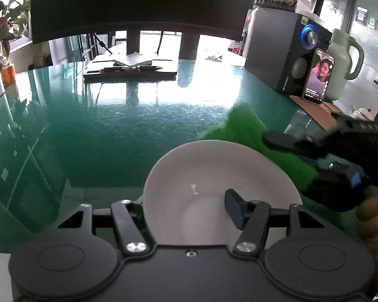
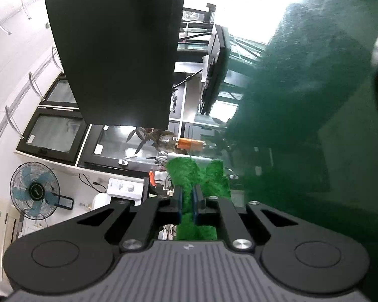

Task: Clean bowl
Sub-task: 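Lift the green cloth out of the bowl with the right tool, then wipe the cloth along the bowl's outer rim while the left tool holds the bowl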

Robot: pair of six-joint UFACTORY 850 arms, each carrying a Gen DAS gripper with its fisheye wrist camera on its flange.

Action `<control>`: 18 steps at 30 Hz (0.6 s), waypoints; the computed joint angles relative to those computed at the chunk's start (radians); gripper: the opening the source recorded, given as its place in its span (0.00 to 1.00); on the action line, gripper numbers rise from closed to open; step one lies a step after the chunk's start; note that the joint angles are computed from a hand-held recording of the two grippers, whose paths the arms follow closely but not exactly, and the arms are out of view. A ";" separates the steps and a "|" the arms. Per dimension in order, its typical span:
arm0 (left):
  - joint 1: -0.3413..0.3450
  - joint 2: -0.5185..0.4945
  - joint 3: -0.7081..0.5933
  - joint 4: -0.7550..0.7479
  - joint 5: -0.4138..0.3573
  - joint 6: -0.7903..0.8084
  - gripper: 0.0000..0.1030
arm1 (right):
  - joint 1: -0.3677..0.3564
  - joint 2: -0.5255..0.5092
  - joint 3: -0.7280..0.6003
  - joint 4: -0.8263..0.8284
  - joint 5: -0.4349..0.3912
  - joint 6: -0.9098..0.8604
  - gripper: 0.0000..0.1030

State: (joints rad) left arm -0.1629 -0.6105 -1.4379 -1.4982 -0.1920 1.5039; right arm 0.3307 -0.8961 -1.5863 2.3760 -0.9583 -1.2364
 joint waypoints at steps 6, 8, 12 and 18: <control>-0.001 -0.008 -0.006 -0.041 -0.007 0.060 0.63 | -0.012 0.069 0.100 -0.048 -0.017 -0.032 0.09; -0.002 -0.009 -0.007 -0.051 -0.007 0.071 0.63 | -0.008 0.056 0.074 -0.035 0.006 -0.022 0.09; -0.002 -0.008 -0.005 -0.059 -0.006 0.080 0.65 | -0.001 0.003 -0.024 -0.034 0.050 -0.001 0.10; -0.003 -0.008 -0.002 -0.072 -0.010 0.101 0.72 | -0.006 0.023 0.008 -0.052 0.043 -0.015 0.10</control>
State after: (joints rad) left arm -0.1657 -0.6183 -1.4402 -1.5707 -0.2023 1.6045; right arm 0.3248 -0.8729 -1.5786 2.3244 -0.9156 -1.2517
